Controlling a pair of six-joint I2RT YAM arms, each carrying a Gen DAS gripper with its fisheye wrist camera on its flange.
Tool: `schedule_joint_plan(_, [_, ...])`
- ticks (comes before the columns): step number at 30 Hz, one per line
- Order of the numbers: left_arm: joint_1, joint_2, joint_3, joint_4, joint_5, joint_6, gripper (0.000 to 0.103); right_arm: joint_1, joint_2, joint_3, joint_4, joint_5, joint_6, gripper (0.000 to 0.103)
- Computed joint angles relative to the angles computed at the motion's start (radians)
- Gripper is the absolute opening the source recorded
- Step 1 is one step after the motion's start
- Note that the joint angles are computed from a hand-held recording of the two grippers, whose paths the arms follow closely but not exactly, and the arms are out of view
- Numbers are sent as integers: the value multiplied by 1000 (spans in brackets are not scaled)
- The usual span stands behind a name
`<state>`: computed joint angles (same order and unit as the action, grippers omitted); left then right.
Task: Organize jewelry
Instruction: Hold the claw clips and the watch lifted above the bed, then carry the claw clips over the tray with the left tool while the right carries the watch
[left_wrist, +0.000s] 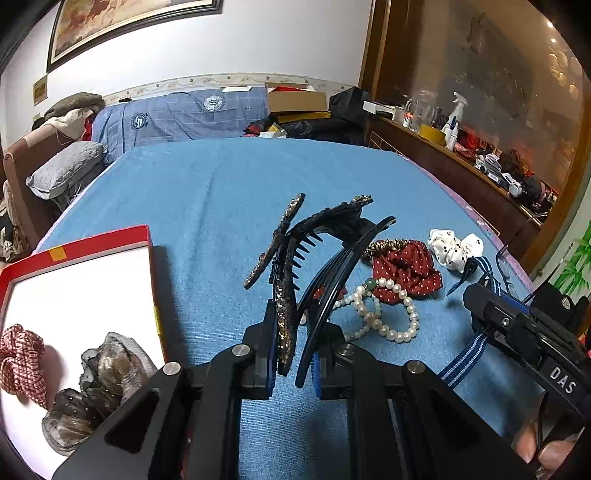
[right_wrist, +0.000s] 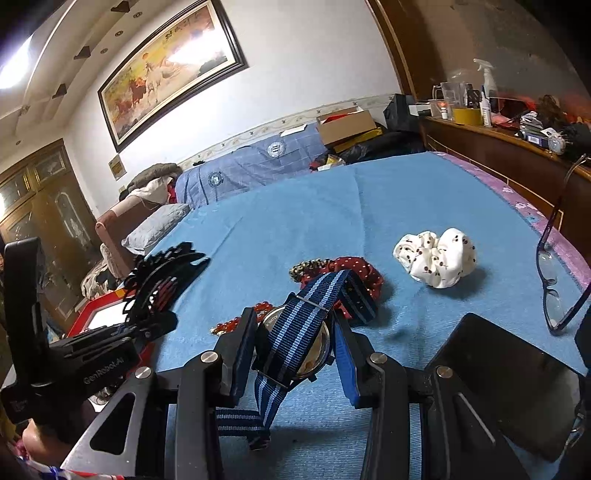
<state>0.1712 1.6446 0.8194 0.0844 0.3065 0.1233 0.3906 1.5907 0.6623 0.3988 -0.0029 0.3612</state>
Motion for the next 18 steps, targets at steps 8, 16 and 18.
schedule_joint_plan(8, [19, -143, -92, -27, 34, 7, 13, 0, -40, -27, -27, 12, 34, 43])
schedule_joint_plan(16, [88, -281, -122, -96, 94, 18, 13, 60, -138, -47, -95, 49, 40, 43])
schedule_joint_plan(18, [110, -299, -117, -112, 113, 22, 13, 75, -157, -43, -110, 57, 36, 43])
